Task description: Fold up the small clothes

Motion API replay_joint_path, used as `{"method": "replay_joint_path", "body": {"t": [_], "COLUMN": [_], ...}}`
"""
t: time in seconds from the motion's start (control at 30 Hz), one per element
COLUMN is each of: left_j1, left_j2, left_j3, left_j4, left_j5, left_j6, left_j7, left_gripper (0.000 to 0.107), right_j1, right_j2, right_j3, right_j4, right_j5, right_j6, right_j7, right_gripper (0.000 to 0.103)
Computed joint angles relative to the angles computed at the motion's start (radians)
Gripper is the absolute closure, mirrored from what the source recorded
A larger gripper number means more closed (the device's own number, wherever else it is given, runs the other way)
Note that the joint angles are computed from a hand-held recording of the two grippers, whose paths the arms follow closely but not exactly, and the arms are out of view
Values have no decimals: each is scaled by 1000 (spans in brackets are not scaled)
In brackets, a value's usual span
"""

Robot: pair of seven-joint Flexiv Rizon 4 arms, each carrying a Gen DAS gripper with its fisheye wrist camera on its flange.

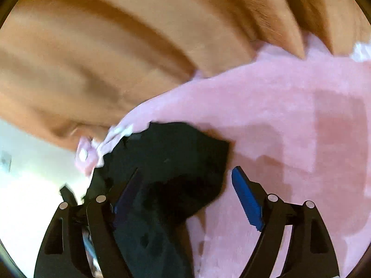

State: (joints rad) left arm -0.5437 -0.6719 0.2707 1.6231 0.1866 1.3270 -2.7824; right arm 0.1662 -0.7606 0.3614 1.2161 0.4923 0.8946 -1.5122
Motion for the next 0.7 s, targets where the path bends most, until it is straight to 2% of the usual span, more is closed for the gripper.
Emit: {"method": "replay_joint_path", "body": {"t": [0.07, 0.1, 0.13, 0.17, 0.2, 0.27, 0.33, 0.37, 0.43, 0.47, 0.5, 0.53, 0.6, 0.63, 0.67, 0.7], "left_j1": [-4, -8, -16, -20, -24, -35, -33, -25, 4, 0, -16, -39, -56, -49, -35, -23], "left_j2": [-1, -2, -4, -5, -6, -10, -13, -17, -34, -44, -56, -71, -77, -71, -64, -60], "left_j3": [5, 10, 17, 21, 26, 35, 29, 18, -20, -19, -3, 18, 32, 25, 11, 1], "left_j4": [-2, -7, -15, -20, -27, -49, -67, -74, -88, -106, -132, -171, -194, -184, -167, -155], "left_j5": [3, 6, 11, 17, 22, 39, 59, 67, 70, 70, 78, 100, 138, 144, 141, 137], "left_j6": [-3, -10, -23, -33, -44, -76, -91, -85, -43, -53, -80, -125, -160, -148, -124, -105], "left_j7": [-5, -8, -13, -19, -27, -44, -52, -47, -18, -7, -3, 9, 11, 2, -8, -13], "left_gripper": [97, 97, 97, 97, 98, 98, 98, 98, 97, 97, 97, 96, 96, 96, 96, 96], "right_j1": [49, 61, 84, 86, 80, 116, 142, 131, 155, 152, 133, 142, 136, 115, 95, 86], "right_j2": [-45, -48, -48, -71, -92, -96, -62, -51, -49, -67, -105, -123, -102, -77, -42, -7], "right_j3": [-41, -45, -60, -42, -25, -51, -79, -73, -143, -155, -139, -151, -140, -112, -87, -79], "right_j4": [-39, -30, -24, -50, -85, -106, -74, -71, -48, -68, -96, -92, -53, -21, 19, 63], "right_j5": [-51, -60, -73, -97, -98, -149, -211, -196, -282, -291, -352, -360, -352, -324, -300, -290], "right_j6": [-40, -1, 51, 37, 0, 8, 99, 141, 204, 170, 98, 72, 110, 136, 160, 194], "right_j7": [76, 69, 47, 53, 60, 58, 16, -12, 46, 65, 131, 136, 122, 128, 126, 124], "right_gripper": [24, 25, 32, 67, 91, 93, 94, 98, 99, 99, 99, 99, 98, 97, 90, 88]}}
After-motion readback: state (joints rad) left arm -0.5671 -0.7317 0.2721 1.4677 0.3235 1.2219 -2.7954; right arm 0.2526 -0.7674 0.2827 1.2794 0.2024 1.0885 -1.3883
